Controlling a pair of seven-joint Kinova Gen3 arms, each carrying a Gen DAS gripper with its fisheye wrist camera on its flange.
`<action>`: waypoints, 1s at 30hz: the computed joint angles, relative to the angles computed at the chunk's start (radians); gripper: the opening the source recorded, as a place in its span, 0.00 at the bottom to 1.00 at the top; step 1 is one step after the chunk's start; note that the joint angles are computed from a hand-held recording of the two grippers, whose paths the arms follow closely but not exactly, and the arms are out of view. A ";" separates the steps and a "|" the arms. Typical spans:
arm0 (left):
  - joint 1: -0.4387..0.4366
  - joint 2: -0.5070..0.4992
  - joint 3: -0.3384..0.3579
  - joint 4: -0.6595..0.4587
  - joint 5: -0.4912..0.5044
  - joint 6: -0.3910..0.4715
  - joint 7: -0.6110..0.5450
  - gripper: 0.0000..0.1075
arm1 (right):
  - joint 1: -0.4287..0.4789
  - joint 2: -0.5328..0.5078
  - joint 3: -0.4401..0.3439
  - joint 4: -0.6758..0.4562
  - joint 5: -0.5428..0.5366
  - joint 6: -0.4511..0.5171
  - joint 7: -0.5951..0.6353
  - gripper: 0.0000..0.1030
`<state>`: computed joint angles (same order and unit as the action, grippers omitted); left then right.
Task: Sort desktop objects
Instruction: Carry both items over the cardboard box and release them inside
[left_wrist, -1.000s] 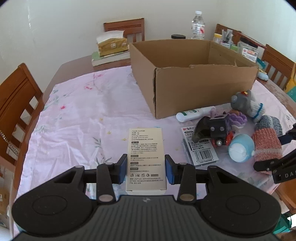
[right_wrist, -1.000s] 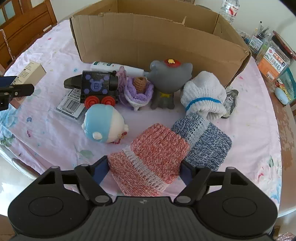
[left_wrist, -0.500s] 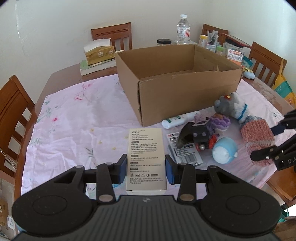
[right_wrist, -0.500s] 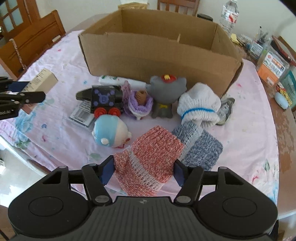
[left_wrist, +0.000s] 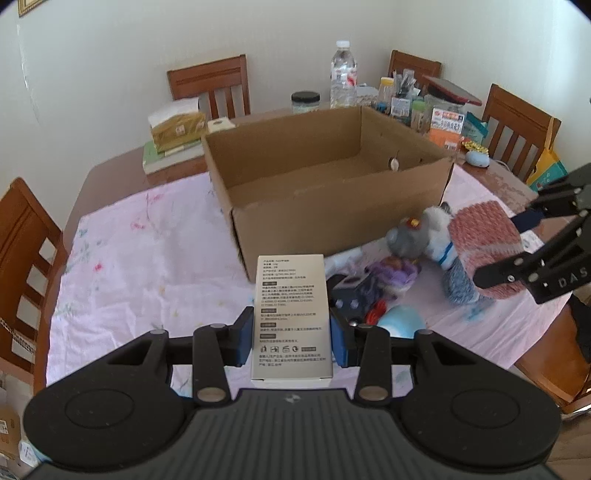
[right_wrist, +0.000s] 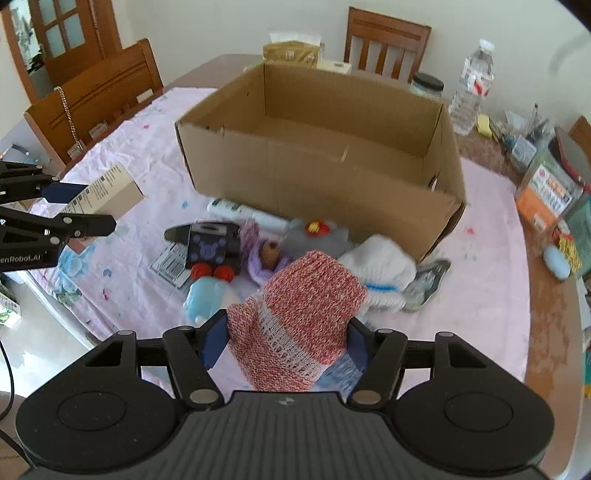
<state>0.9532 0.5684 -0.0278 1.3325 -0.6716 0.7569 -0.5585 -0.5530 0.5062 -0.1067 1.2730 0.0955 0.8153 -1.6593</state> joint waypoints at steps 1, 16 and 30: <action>0.002 0.002 0.000 -0.011 -0.001 0.007 -0.001 0.37 | 0.008 0.000 -0.003 -0.008 -0.003 0.002 0.012 0.68; 0.014 0.087 -0.014 -0.246 0.010 0.119 -0.069 0.38 | 0.106 0.030 -0.038 -0.139 -0.101 0.019 0.256 0.68; 0.003 0.215 -0.070 -0.511 0.047 0.206 -0.171 0.38 | 0.162 0.119 -0.045 -0.320 -0.188 0.056 0.398 0.68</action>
<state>0.9565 0.7833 -0.0973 0.8211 -0.6244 0.9627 -0.7298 -0.3908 0.6250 -0.1516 0.9535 -0.0920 0.8714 -1.2613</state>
